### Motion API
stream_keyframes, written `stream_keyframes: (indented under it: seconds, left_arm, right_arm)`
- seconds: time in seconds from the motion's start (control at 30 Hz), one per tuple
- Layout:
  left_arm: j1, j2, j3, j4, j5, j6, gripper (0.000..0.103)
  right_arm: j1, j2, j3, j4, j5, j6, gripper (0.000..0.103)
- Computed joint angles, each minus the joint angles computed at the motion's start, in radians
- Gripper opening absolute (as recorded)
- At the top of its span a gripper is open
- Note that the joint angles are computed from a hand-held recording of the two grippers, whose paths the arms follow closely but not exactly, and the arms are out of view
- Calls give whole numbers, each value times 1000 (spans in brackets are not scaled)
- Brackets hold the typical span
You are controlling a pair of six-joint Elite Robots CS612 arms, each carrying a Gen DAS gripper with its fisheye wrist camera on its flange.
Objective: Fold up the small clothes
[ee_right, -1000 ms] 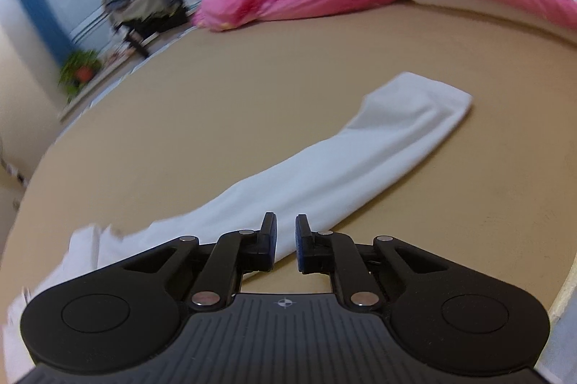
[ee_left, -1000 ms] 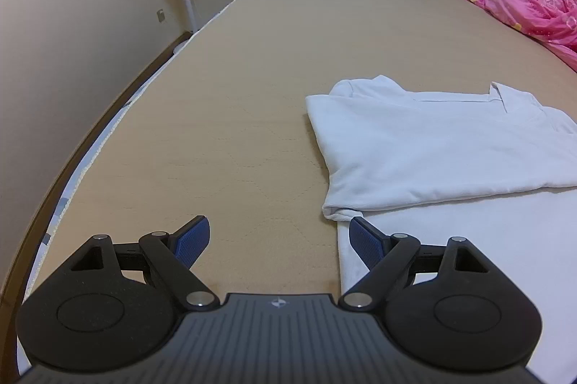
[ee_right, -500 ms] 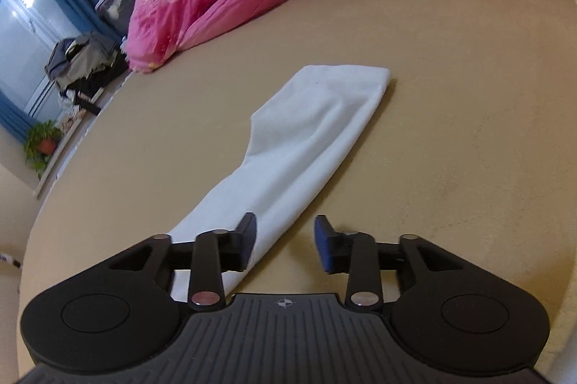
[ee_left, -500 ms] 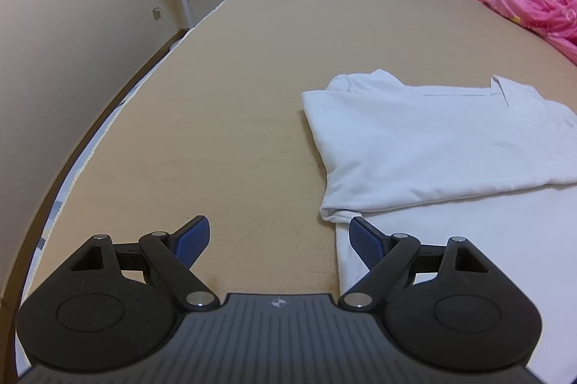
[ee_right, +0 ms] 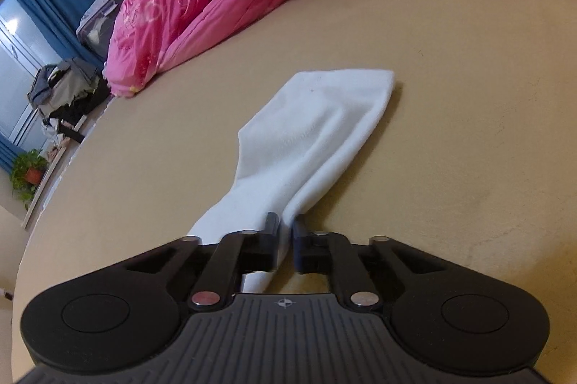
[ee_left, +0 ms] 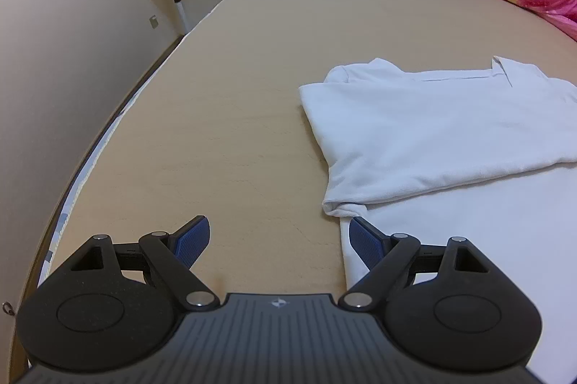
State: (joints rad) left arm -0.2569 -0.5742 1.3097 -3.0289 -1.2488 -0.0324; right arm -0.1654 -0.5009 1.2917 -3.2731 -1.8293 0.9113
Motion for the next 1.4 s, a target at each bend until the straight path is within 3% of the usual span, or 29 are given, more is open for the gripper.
stream_keyframes:
  seconds: [0.1,0.17,0.27,0.37,0.47,0.57,0.6,0.63,0.67,0.73,0.8,0.9,0.97,1.03,1.1,1.13,1.23,1.37,1.4]
  left_arm:
    - [3,-4,4,-4,-14,-17,89]
    - [6,-8,7,-9,-26,-27,89]
    - [11,-13,12,-20,-42,-44,89]
    - [17,-19,15,-24,-62,-71,88]
    - [21,-25,21,-33,-70,-91,88]
    - [26,-32,29,-41,-80,-113,88]
    - [27,-35,31,-41,-82,-121,88]
    - [29,-37,32,-39,-85,-132,88]
    - [31,-39,34,-37,-88,-142,88]
    - [38,-44,37,-29,-103,-169,88]
    - [46,-51,45,-30,-130,-194,88]
    - [59,-59,59,-68,-185,-210,86]
    - [67,-58,60,-92,-231,-210,74]
    - [75,-53,50,-86,-281,-218,51]
    - [82,-46,33,-59,-333,-236,40]
    - [83,-43,27,-50,-345,-244,39]
    - [78,-30,4,-35,-359,-252,39]
    - [70,-6,-30,-40,-358,-235,37]
    - [70,2,-40,-42,-362,-233,32]
  right_arm:
    - [19,6,-18,-14,-79,2,5]
    - [41,11,-43,-10,-156,-53,5]
    - [89,28,-108,-48,-263,-214,5]
    - [158,70,-219,-140,-319,-477,5]
    - [237,125,-334,-275,-214,-771,4]
    - [309,151,-379,-306,13,-933,6]
    - [325,144,-370,-253,118,-939,7]
    - [341,136,-357,-158,223,-920,19]
    - [347,128,-348,-53,327,-911,22]
    - [362,120,-342,155,439,-944,22]
    - [369,102,-316,237,440,-942,22]
    - [350,46,-227,224,463,-890,26]
    - [330,-9,-146,189,456,-893,26]
    - [309,-67,-58,139,437,-919,30]
    - [285,-118,17,97,406,-948,34]
    - [273,-138,47,80,382,-965,34]
    - [248,-169,115,36,305,-963,34]
    - [219,-159,138,-18,252,-847,34]
    - [215,-154,137,-8,232,-815,34]
